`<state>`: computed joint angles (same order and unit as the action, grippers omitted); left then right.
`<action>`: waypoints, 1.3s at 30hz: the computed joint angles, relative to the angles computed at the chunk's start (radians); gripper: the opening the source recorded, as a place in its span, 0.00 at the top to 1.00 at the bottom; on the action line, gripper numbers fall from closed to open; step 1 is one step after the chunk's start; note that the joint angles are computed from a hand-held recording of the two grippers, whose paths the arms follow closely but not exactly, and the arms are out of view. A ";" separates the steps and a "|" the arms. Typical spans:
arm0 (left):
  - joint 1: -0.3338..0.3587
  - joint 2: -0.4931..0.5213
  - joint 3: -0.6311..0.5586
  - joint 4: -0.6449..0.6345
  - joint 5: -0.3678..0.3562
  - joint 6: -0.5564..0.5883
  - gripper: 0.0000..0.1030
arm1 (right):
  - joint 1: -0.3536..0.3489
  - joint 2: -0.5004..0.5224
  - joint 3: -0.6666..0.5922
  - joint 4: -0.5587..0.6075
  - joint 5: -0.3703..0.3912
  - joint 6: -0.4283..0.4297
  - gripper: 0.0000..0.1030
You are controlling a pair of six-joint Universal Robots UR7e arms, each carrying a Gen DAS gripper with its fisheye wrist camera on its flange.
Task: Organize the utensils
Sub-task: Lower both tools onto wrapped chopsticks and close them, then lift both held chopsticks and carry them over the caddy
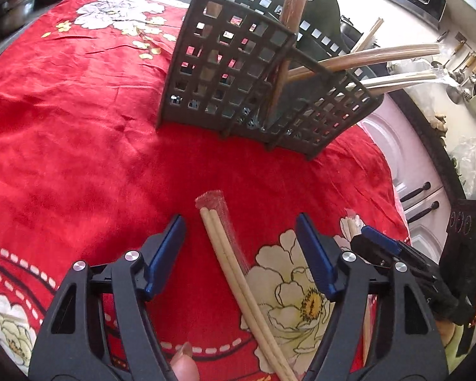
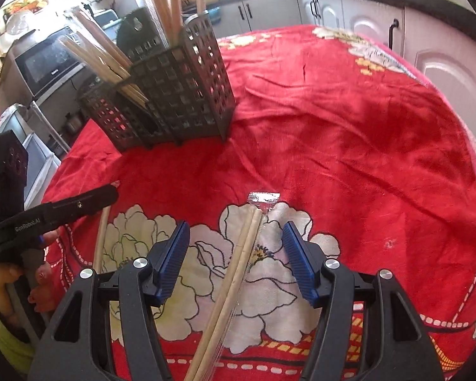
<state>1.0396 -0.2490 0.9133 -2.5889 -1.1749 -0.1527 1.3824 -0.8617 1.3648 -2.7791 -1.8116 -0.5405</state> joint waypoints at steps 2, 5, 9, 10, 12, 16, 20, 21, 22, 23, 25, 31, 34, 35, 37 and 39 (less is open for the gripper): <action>0.000 0.013 -0.024 0.013 0.007 0.006 0.39 | 0.002 0.013 -0.023 0.025 -0.010 0.006 0.43; -0.005 0.037 -0.063 0.027 0.035 0.020 0.43 | 0.007 0.030 -0.049 0.038 -0.027 0.005 0.45; -0.013 0.064 -0.104 0.044 0.089 0.050 0.56 | 0.014 0.059 -0.084 0.032 -0.059 -0.008 0.57; -0.015 0.070 -0.112 0.047 0.108 0.060 0.61 | 0.016 0.067 -0.092 0.024 -0.070 -0.015 0.59; -0.016 0.075 -0.118 0.045 0.127 0.069 0.68 | 0.018 0.076 -0.102 0.010 -0.085 -0.023 0.70; -0.011 0.071 -0.116 0.040 0.128 0.063 0.80 | 0.015 0.077 -0.109 0.009 -0.087 -0.018 0.82; 0.000 0.054 -0.100 0.034 0.102 0.048 0.87 | 0.011 0.063 -0.093 0.007 -0.058 -0.012 0.91; 0.006 0.045 -0.092 0.029 0.083 0.037 0.90 | 0.012 0.061 -0.090 0.003 -0.054 -0.011 0.91; 0.011 0.034 -0.079 0.024 0.069 0.031 0.94 | 0.012 0.054 -0.079 -0.001 -0.039 -0.009 0.91; 0.014 0.023 -0.066 0.015 0.056 0.024 0.95 | 0.012 0.048 -0.073 0.001 -0.028 -0.007 0.92; 0.016 0.004 -0.038 -0.007 0.047 0.022 0.96 | 0.013 0.033 -0.055 0.003 0.006 -0.009 0.92; 0.008 -0.052 0.050 -0.095 0.014 0.037 0.96 | 0.037 0.000 -0.004 -0.030 0.072 -0.058 0.93; 0.001 -0.079 0.088 -0.143 -0.003 0.038 0.96 | 0.054 -0.011 0.013 -0.042 0.101 -0.080 0.93; -0.001 -0.088 0.099 -0.159 -0.008 0.039 0.96 | 0.059 -0.015 0.017 -0.045 0.111 -0.086 0.93; -0.004 -0.109 0.126 -0.195 -0.014 0.045 0.96 | 0.070 -0.024 0.031 -0.053 0.131 -0.099 0.94; -0.010 -0.130 0.153 -0.236 -0.017 0.053 0.96 | 0.081 -0.033 0.042 -0.063 0.151 -0.110 0.94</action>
